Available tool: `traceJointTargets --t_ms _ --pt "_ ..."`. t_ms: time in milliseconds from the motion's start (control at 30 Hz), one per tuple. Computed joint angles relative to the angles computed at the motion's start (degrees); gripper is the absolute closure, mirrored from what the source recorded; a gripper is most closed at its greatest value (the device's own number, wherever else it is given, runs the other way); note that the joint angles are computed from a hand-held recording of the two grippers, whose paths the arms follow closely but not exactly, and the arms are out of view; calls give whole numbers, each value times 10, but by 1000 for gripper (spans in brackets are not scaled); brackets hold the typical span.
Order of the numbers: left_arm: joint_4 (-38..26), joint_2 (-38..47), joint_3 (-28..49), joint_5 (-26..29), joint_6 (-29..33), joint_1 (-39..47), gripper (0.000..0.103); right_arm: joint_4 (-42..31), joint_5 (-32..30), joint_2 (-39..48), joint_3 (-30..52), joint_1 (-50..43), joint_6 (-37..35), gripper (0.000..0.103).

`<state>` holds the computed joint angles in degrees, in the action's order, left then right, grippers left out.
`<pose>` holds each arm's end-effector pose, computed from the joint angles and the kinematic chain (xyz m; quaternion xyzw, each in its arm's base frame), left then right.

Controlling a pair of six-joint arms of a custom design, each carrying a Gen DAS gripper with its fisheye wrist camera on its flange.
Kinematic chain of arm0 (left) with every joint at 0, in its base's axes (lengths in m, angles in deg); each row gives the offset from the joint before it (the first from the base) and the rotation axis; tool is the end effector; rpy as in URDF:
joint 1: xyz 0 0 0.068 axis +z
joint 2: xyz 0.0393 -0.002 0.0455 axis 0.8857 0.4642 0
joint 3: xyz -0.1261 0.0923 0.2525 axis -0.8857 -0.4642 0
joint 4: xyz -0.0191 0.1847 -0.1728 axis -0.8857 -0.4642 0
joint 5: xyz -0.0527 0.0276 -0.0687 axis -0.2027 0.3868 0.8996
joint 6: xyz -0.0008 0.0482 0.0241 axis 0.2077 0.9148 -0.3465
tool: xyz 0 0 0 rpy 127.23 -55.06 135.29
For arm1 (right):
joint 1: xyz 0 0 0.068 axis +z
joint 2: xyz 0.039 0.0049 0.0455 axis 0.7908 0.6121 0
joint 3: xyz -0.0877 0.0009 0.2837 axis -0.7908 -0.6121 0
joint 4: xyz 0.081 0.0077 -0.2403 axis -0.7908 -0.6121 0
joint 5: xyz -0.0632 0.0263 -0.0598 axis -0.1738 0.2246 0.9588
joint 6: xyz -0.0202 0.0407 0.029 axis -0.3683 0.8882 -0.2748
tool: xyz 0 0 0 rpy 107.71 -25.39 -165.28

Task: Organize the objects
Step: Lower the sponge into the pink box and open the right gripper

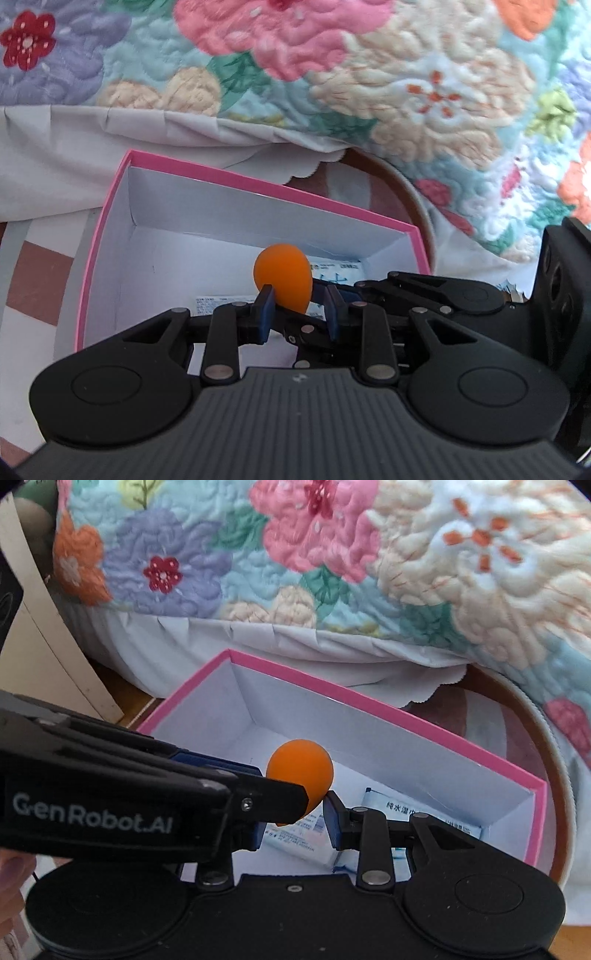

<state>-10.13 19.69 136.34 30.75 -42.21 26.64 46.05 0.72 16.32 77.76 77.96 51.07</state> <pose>0.2286 -0.1591 0.2411 -0.1757 0.9142 -0.2180 0.2931 0.3028 0.1551 0.2343 -0.3103 0.8978 0.1586 0.2691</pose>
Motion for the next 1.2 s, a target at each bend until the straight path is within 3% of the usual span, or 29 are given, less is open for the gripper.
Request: traceJointTargets --t_ms 233,467,633,733,1200 --pt "57 28 -26 26 -6 26 77 20 -4 40 6 -9 -9 66" --pt "51 53 -18 6 -19 17 77 21 5 46 5 -5 -54 66" --pt "76 48 -33 12 -42 27 76 24 7 54 13 -14 -20 64" --pt "49 43 -23 -14 -34 19 76 26 30 56 15 -17 -11 64" --pt "-120 -36 19 -98 -11 -41 76 40 -31 -61 -59 -41 37 64"
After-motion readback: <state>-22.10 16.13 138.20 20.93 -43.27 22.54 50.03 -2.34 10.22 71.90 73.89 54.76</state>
